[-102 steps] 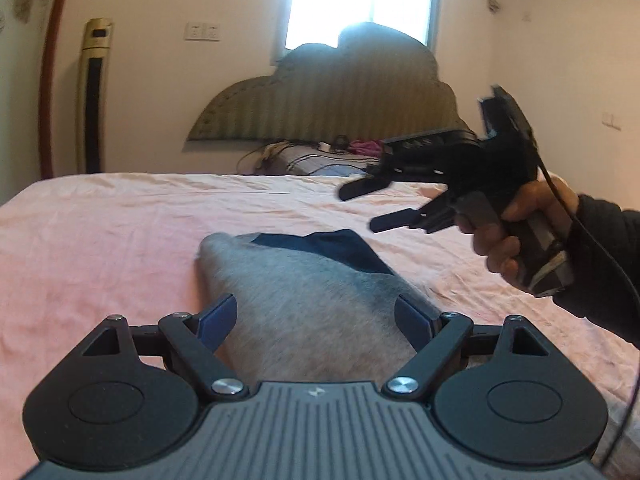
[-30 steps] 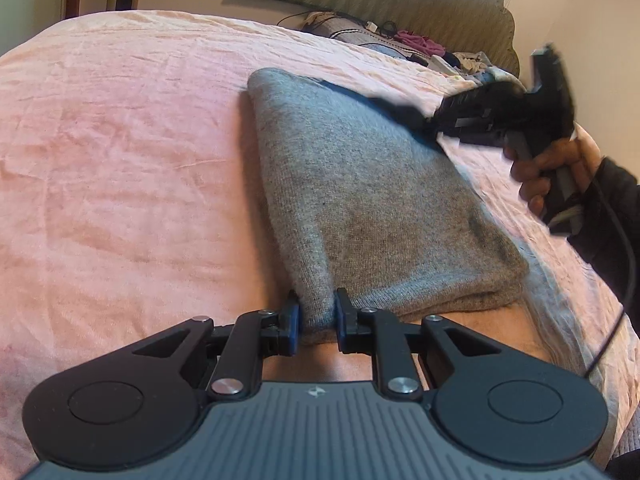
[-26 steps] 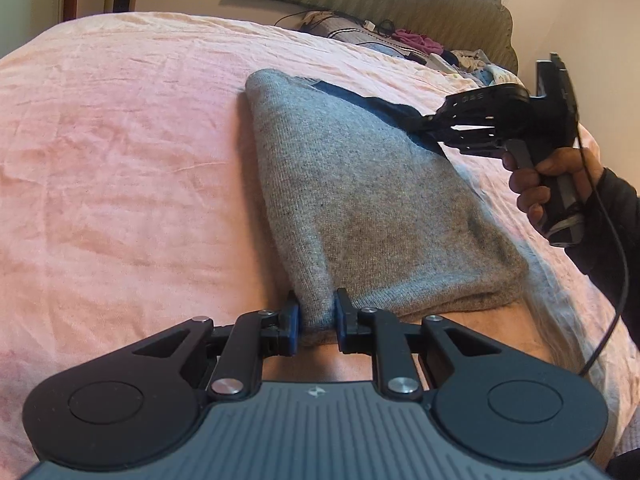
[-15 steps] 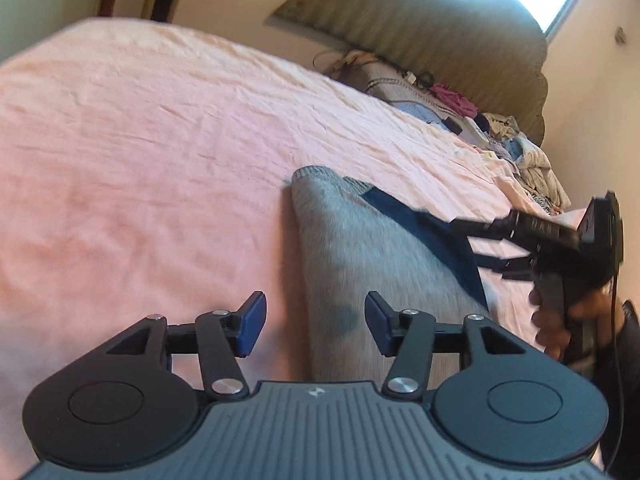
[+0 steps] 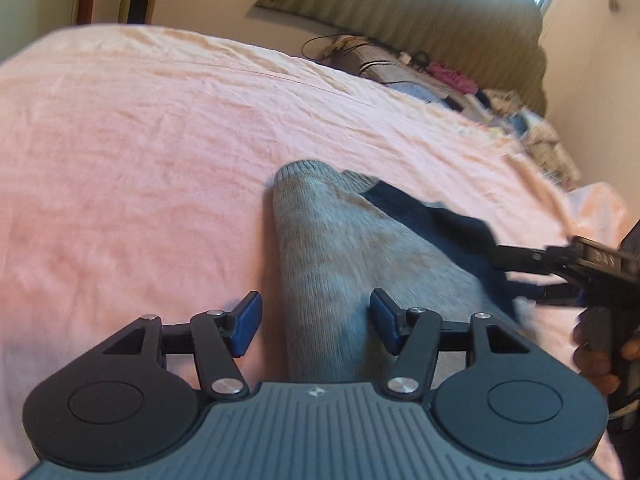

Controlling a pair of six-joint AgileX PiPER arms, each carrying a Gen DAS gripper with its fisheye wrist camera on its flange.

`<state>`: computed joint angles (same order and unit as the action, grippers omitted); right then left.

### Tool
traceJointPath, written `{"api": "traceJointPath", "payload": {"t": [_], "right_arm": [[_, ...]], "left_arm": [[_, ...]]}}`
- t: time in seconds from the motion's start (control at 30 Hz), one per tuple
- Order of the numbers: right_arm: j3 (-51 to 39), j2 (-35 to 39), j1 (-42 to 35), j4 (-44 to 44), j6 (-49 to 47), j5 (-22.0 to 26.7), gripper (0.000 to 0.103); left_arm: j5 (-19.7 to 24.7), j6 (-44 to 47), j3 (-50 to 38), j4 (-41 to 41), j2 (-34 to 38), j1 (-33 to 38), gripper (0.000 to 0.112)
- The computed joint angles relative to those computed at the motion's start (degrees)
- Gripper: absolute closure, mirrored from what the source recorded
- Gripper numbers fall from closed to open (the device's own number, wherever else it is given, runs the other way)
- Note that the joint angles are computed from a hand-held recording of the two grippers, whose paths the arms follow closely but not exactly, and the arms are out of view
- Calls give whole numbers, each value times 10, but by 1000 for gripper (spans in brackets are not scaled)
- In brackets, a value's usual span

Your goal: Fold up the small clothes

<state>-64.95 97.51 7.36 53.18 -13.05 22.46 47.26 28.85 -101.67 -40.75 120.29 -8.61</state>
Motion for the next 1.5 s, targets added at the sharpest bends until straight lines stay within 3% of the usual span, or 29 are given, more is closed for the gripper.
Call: {"api": "traceJointPath", "payload": {"t": [0.1, 0.17, 0.27, 0.3, 0.33, 0.37, 0.4, 0.63, 0.77, 0.8, 0.83, 0.87, 0.9, 0.93, 0.97, 1.07, 1.2, 1.27, 1.3, 1.33, 1.37, 1.43, 1.5], "right_arm": [[87, -55, -36, 167, -166, 117, 17], [146, -79, -38, 215, -209, 155, 19], [215, -103, -21, 320, -310, 175, 22], [219, -105, -10, 327, -310, 163, 28], [213, -102, -4, 312, -289, 156, 50], [200, -89, -2, 283, -257, 159, 70], [199, -83, 0, 275, -248, 154, 83], [264, -192, 3, 227, -255, 173, 83], [322, -186, -16, 323, -336, 186, 87], [322, -190, -25, 327, -337, 192, 80], [316, -198, -34, 315, -328, 197, 64], [305, -209, -44, 294, -313, 195, 54], [293, -222, -58, 277, -303, 187, 28], [281, -231, -67, 271, -299, 173, 14], [261, -222, -84, 280, -309, 171, 13], [171, -142, -107, 283, -292, 156, 14], [21, 0, -66, 145, -154, 115, 19], [-20, 46, -28, 98, -119, 80, 45], [-21, 58, -16, 103, -137, 60, 81], [-11, 61, -19, 130, -177, 56, 84], [2, 64, -40, 180, -234, 74, 86], [46, 64, -69, 295, -337, 105, 89], [80, 42, -58, 343, -388, 82, 86]], "left_arm": [[86, 41, 69, -86, -30, 57, 53], [138, 63, 120, -140, -36, 90, 53], [179, 110, 182, -218, -37, 114, 54], [179, 115, 187, -226, -36, 111, 56], [181, 106, 179, -217, -32, 103, 64], [188, 79, 159, -190, -23, 92, 91], [192, 61, 147, -169, -18, 83, 97], [215, 151, 233, -152, -101, 97, 100], [155, 246, 322, -163, -144, 94, 97], [159, 245, 315, -157, -149, 96, 91], [159, 240, 305, -151, -154, 98, 85], [150, 238, 298, -147, -162, 100, 73], [130, 245, 296, -152, -177, 104, 53], [114, 260, 291, -171, -183, 110, 43], [94, 273, 284, -195, -184, 110, 33], [45, 218, 194, -190, -138, 68, 32], [19, 4, -19, -23, 10, -5, 33], [23, -68, -101, 41, 71, -24, 37], [11, -70, -108, 61, 77, -28, 62], [-20, -60, -92, 86, 72, -36, 73], [-58, -44, -57, 87, 58, -41, 77], [-130, 33, 21, 63, 24, -50, 77], [-215, 87, 103, 68, -21, -70, 76]]}}
